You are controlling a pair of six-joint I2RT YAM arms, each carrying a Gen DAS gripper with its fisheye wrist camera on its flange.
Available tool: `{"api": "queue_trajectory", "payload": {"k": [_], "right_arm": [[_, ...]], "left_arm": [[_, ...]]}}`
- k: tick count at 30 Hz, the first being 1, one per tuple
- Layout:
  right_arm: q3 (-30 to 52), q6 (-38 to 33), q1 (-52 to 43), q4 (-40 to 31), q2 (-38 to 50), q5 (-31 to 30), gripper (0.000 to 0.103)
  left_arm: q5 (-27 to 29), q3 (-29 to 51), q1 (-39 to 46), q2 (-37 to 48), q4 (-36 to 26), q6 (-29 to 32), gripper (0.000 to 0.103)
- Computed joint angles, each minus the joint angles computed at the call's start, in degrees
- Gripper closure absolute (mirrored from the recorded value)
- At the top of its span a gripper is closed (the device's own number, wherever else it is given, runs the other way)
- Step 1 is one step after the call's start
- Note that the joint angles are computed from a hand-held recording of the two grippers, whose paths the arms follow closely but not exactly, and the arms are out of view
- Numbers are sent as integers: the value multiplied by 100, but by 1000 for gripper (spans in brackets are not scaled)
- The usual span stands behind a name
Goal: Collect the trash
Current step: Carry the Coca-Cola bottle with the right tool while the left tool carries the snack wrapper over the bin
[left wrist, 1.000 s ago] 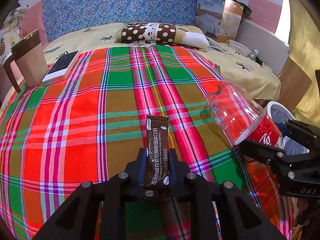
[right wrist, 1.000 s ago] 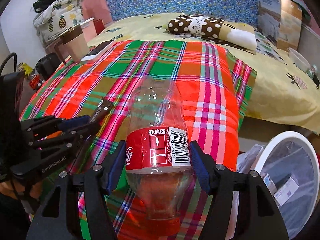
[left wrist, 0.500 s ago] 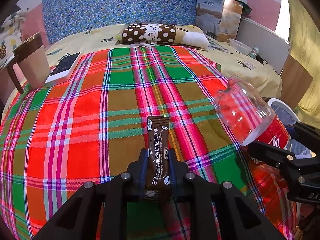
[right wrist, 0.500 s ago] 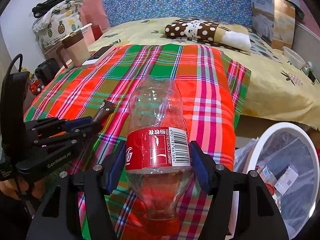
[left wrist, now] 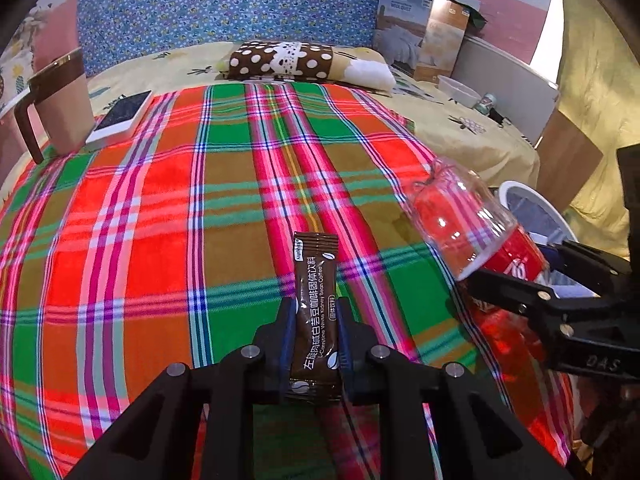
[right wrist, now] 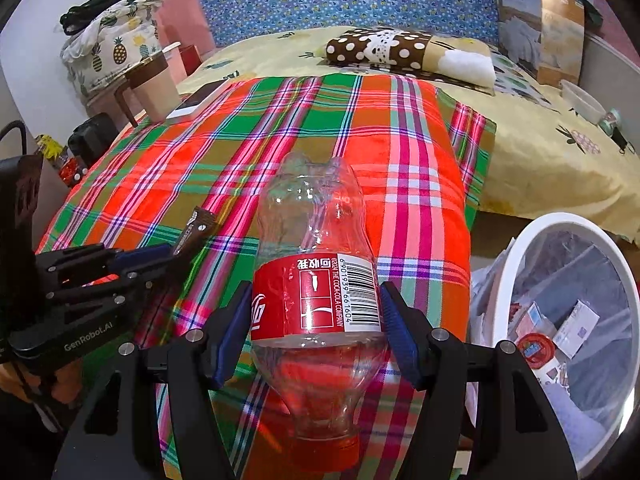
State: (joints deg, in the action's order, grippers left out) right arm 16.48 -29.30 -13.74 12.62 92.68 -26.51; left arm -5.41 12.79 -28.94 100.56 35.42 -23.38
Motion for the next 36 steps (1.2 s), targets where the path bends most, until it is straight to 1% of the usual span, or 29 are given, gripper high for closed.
{"api": "queue_trajectory", "payload": {"k": [4,10,13,16,22,27,31,36], "right_arm": [[-14,87,-8,-26,-40,39,39],[-230,-18,-324,-174,-453,-337,39],[-362,-70,-475,-259,-712,-470,39],[-471,-116,-655,-394,-986,-591,39],[-596,-394,-1177,-951,-1628,-916,39],[-599,-633,-1634,-1303,-1928,-1119,39],[-571,-953,-2171,-1650,-2143,-1334,39],[-454,-1220,-2716,-1891,-2203,-1521,39]], "left_arm": [[-68,-31,-43,23,11,-36,82],[-306,-56,-212,-27,-72,-156,83],[-315,-150,-325,-172,-69,-248,83],[-424,-273,-537,-503,-191,-363,83],[-757,-423,-1097,-1446,-788,-647,83],[-1031,-330,-1612,-2022,-1331,-866,83],[-1208,-146,-1973,-2204,-1612,-976,83],[-1363,207,-2346,-2101,-1789,-1014,83]]}}
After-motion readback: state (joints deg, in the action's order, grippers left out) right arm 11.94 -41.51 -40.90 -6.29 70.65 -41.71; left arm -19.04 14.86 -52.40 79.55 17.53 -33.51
